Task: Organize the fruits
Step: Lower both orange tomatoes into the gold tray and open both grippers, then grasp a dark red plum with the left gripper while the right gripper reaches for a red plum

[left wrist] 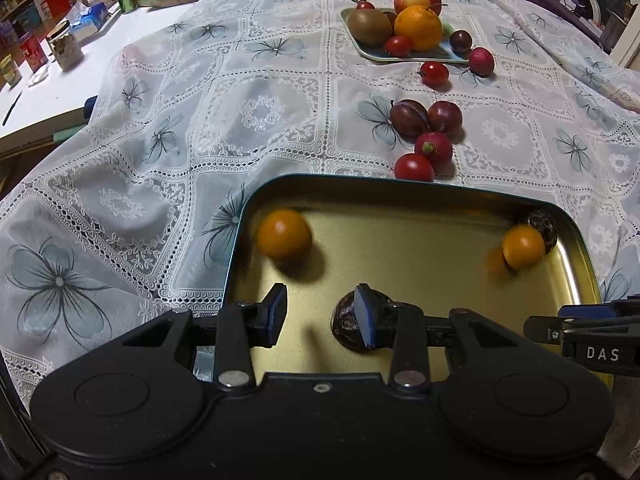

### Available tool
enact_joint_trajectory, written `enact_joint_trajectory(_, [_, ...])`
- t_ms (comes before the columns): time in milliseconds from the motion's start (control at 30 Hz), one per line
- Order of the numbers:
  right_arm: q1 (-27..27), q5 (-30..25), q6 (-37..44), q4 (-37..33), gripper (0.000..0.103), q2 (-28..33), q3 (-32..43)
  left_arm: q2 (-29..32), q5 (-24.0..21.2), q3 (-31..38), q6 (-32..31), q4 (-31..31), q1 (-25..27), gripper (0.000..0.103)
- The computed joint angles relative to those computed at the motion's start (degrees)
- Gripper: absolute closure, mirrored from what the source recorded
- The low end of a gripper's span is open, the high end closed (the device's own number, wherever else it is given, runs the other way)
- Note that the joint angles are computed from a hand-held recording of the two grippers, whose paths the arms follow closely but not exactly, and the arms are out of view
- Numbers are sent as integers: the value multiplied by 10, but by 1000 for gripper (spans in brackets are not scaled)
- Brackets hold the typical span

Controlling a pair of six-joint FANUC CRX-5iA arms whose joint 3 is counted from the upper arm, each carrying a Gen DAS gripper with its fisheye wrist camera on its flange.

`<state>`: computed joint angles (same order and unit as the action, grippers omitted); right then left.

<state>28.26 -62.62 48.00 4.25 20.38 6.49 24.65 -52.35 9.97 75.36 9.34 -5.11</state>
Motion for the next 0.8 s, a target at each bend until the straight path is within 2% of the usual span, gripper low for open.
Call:
enact_joint_trajectory(300, [1,-8,9,-4,61,4,6,3,-12,7,0,0,0,57])
enact_joint_trajectory(567, [-9,-55,63,-22,61,24,42,11,-19,21,1,-2,-2,57])
enact_joint_trajectory(800, [-19,-57,49,-12,60,26,51,32,-35,55,-6,8,-9,57])
